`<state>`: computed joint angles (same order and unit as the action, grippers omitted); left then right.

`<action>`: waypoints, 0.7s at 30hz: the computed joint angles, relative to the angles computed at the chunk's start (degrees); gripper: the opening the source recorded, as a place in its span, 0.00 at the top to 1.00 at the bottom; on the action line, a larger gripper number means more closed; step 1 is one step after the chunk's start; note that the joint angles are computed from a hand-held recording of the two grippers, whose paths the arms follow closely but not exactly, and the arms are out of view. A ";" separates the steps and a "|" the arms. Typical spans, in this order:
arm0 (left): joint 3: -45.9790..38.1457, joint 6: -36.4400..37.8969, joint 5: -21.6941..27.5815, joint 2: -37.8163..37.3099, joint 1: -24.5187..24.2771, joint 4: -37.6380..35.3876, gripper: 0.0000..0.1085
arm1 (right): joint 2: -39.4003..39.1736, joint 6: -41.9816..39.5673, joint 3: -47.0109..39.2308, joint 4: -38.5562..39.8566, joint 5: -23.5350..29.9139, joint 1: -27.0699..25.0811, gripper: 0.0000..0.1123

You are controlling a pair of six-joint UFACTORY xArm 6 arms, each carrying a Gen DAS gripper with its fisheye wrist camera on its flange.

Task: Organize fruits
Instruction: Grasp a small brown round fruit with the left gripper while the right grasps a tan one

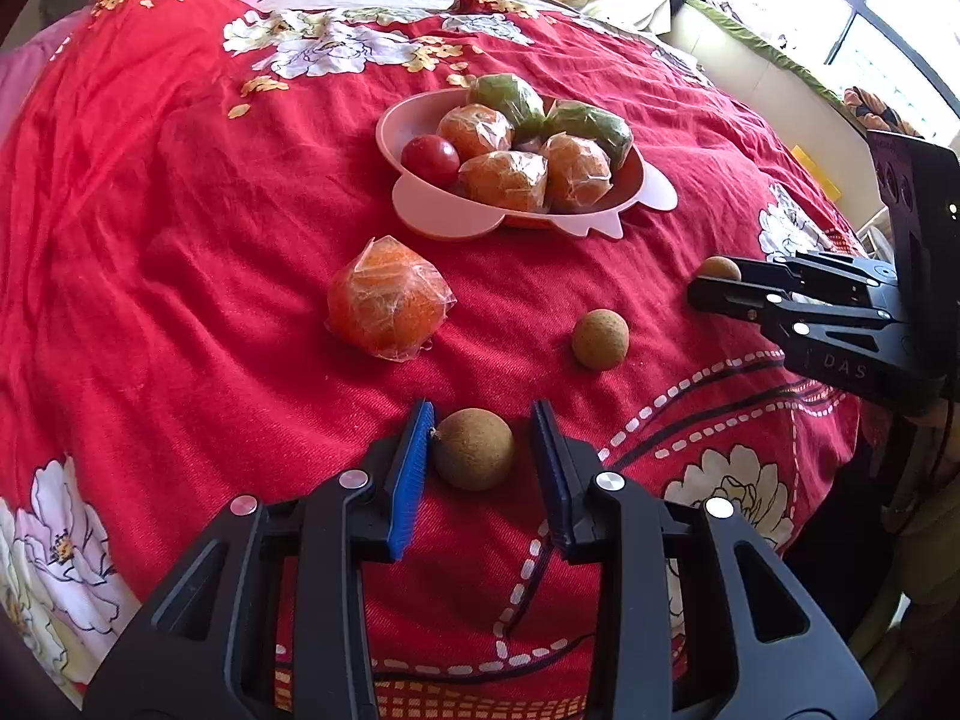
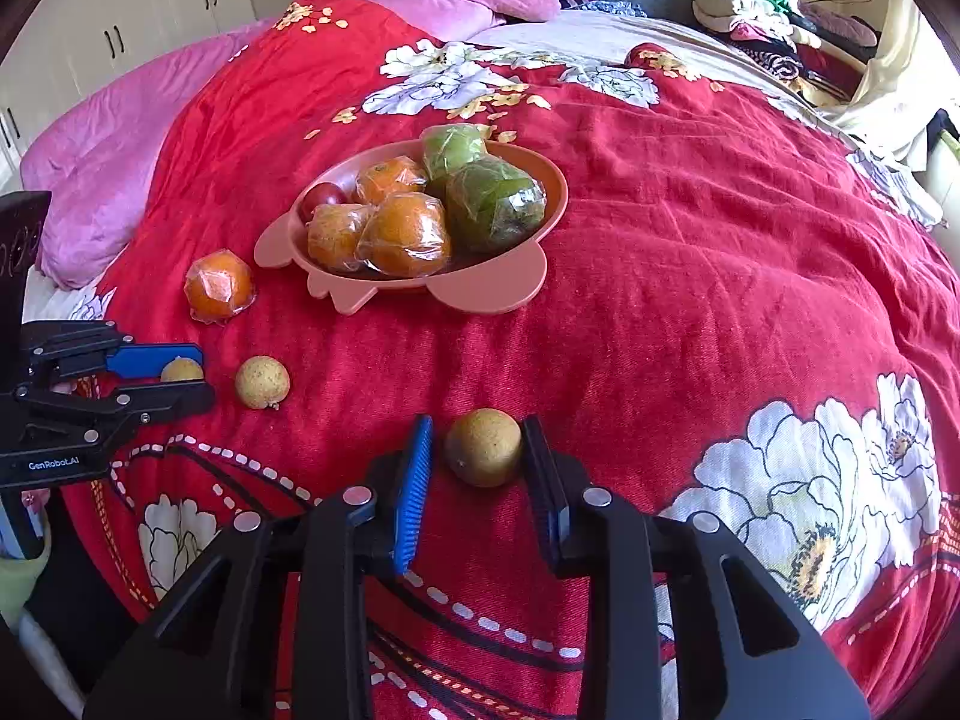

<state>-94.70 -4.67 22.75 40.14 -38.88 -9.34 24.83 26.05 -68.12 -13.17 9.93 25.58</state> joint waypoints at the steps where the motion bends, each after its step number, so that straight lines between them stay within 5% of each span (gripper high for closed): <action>1: 0.32 -0.01 -0.07 -0.22 0.03 0.25 0.78 | 0.05 -0.48 0.05 0.54 -0.14 -0.03 0.77; 7: 0.84 0.37 -0.02 -0.44 0.19 0.48 0.82 | -0.40 -2.47 0.69 3.21 -0.92 0.08 0.78; 11: 0.83 0.66 0.22 -0.61 0.27 0.37 0.82 | -1.75 -8.88 2.14 11.97 -2.60 0.68 0.79; 21: 2.01 1.80 -1.39 -3.27 0.17 -1.23 0.82 | -4.64 -9.00 3.12 11.30 -4.53 1.20 0.79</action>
